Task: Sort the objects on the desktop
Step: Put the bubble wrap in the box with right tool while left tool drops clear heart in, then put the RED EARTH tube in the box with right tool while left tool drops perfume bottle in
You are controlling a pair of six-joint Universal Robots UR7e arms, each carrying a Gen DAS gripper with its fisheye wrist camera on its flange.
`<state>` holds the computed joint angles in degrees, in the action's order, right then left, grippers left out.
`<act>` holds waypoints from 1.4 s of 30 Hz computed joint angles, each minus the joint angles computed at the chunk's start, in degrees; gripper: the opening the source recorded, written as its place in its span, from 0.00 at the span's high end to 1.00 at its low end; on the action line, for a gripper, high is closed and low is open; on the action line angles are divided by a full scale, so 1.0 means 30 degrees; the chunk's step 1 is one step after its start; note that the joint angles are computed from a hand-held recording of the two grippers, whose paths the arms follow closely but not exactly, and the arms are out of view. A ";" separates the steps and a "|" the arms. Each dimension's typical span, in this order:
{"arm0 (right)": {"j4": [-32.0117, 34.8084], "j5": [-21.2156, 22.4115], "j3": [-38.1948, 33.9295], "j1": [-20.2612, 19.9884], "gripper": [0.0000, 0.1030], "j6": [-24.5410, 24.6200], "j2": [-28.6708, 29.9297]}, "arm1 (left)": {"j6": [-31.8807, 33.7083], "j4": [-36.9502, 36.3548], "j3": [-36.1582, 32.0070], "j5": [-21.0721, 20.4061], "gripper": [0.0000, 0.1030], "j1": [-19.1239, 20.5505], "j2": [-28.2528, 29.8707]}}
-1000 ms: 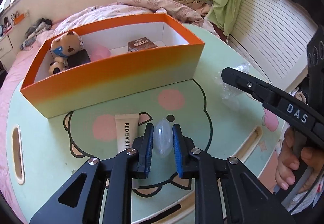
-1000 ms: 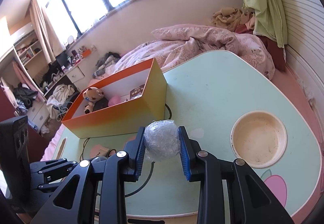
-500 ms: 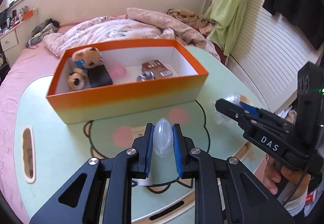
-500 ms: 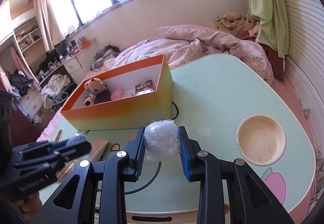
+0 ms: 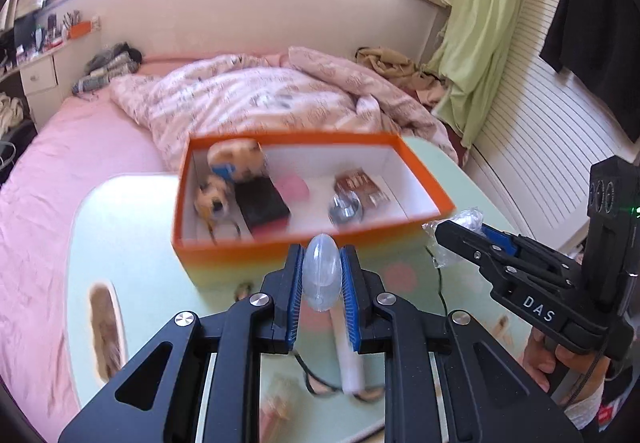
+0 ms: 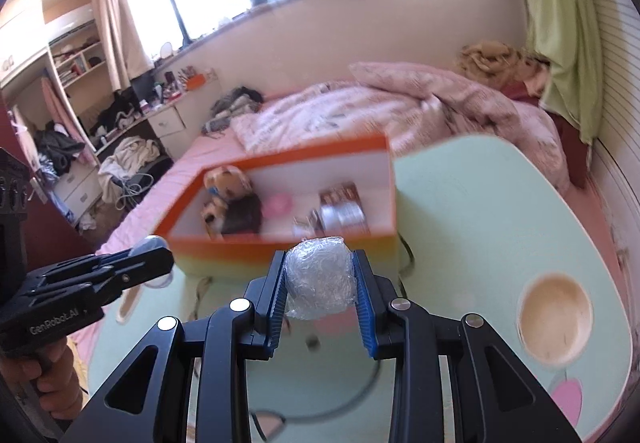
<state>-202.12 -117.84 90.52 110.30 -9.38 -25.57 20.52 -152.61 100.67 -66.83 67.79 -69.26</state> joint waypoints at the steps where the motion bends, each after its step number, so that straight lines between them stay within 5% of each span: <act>1: 0.0390 0.0071 -0.0623 -0.0019 0.71 -0.0147 0.0175 | 0.0180 -0.0269 -0.0330 0.0031 0.81 0.0004 0.0245; 9: 0.4758 0.0088 -0.5642 -0.0379 0.70 -0.0118 0.2102 | 0.0083 0.1120 -0.4345 0.0104 0.81 0.0493 0.3131; 11: 0.5447 0.0146 -0.6504 -0.0492 0.62 -0.0020 0.2473 | -0.0051 0.1026 -0.4832 0.0524 0.78 0.0514 0.3587; 12: 0.5278 0.0146 -0.6713 -0.0513 0.44 -0.0093 0.2596 | -0.0106 0.0864 -0.5022 0.0720 0.74 0.0524 0.3782; 15: 0.4312 0.0755 -0.6590 -0.0624 0.38 -0.0187 0.2558 | -0.0325 0.0713 -0.5379 0.0664 0.63 0.0634 0.3983; 21: 0.2924 0.1501 -0.4848 -0.0728 0.38 0.0763 0.1638 | -0.0533 0.0870 -0.4792 -0.0096 0.56 0.0778 0.2959; 31: 0.1690 -0.0507 -0.1057 0.0572 0.42 0.0692 0.0674 | -0.0306 0.1173 -0.0664 0.0172 0.56 0.0730 -0.1116; 34: 0.2010 -0.0047 -0.0539 0.0762 0.44 0.1742 0.0925 | -0.0441 0.0291 0.1062 0.0926 0.56 0.0838 -0.2060; 42: 0.3458 -0.2427 -0.2463 0.1397 0.62 0.2284 0.3353 | -0.1685 0.0828 0.2821 0.0243 0.56 0.1603 -0.3117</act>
